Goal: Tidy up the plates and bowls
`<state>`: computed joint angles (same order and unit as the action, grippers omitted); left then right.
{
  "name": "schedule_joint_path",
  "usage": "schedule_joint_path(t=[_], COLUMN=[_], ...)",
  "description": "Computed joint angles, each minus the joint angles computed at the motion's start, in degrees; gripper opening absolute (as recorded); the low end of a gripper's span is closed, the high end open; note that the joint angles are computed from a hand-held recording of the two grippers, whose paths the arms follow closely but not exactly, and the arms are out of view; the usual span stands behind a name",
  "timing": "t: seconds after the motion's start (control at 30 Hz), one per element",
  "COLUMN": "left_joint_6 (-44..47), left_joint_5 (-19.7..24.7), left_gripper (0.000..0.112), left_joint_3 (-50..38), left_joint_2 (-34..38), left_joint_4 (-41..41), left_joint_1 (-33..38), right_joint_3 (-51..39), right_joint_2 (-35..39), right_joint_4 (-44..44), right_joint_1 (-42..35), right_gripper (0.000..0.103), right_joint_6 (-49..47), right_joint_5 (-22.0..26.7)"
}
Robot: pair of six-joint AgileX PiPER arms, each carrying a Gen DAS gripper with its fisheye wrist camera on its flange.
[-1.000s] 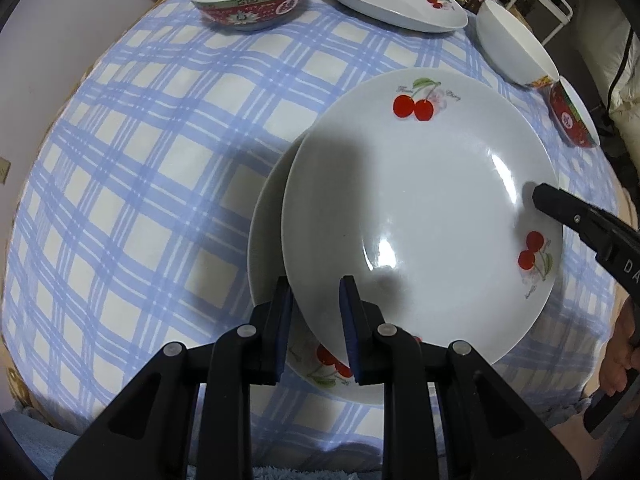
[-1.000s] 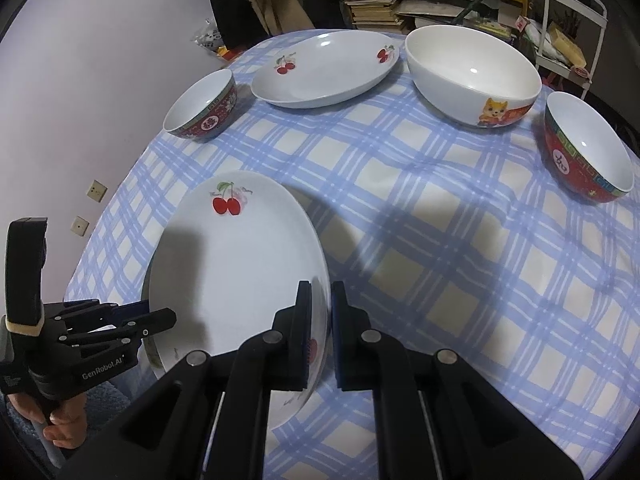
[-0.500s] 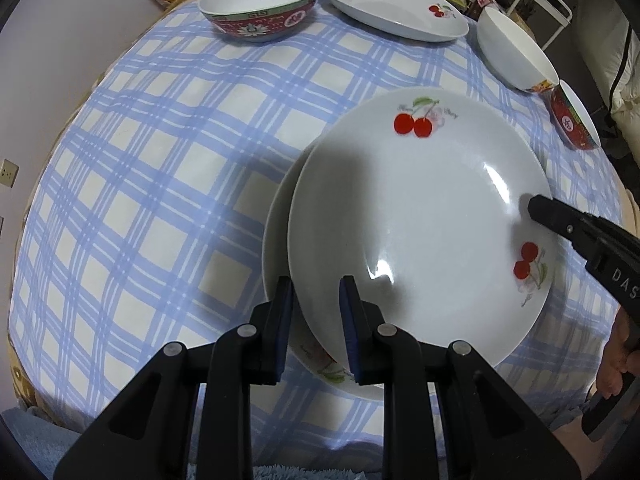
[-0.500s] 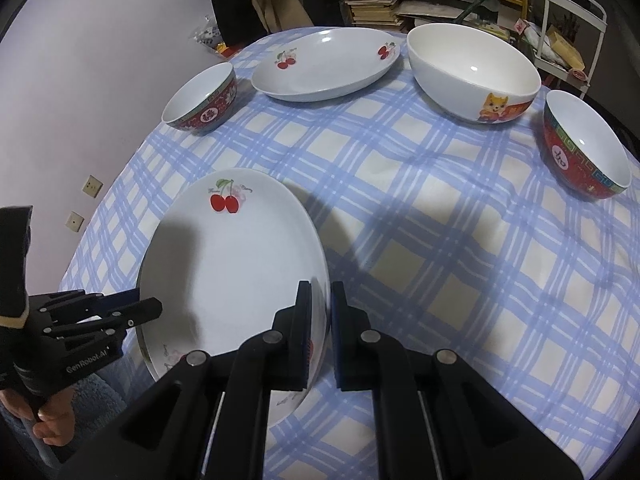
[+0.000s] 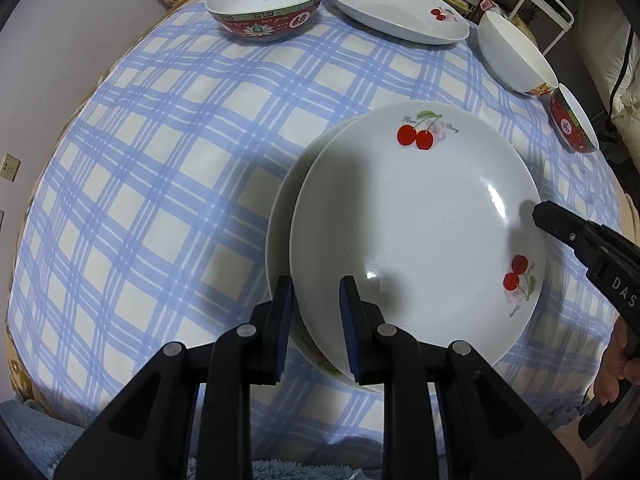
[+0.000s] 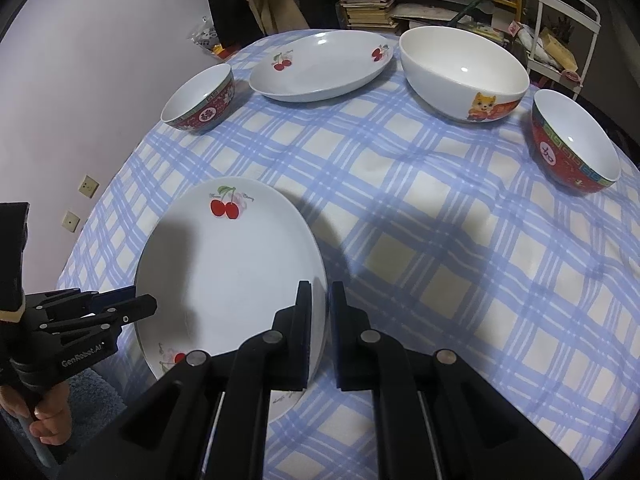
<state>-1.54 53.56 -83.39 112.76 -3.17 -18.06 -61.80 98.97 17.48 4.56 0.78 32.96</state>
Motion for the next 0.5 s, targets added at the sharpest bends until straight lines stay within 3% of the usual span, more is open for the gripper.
schedule_joint_path(t=[0.37, 0.5], left_joint_6=[-0.86, -3.33], left_joint_5=[-0.14, -1.1], left_gripper=[0.024, 0.026], left_joint_3=[0.65, 1.21], left_joint_2=[-1.05, -1.51], left_joint_4=[-0.27, 3.25], left_joint_1=[0.62, -0.29], right_joint_3=[0.4, 0.07], right_joint_2=[-0.44, 0.0], right_joint_4=[-2.35, -2.84], right_joint_1=[0.37, 0.29], right_gripper=[0.01, 0.01], right_joint_6=[2.84, 3.36], right_joint_5=[0.1, 0.4])
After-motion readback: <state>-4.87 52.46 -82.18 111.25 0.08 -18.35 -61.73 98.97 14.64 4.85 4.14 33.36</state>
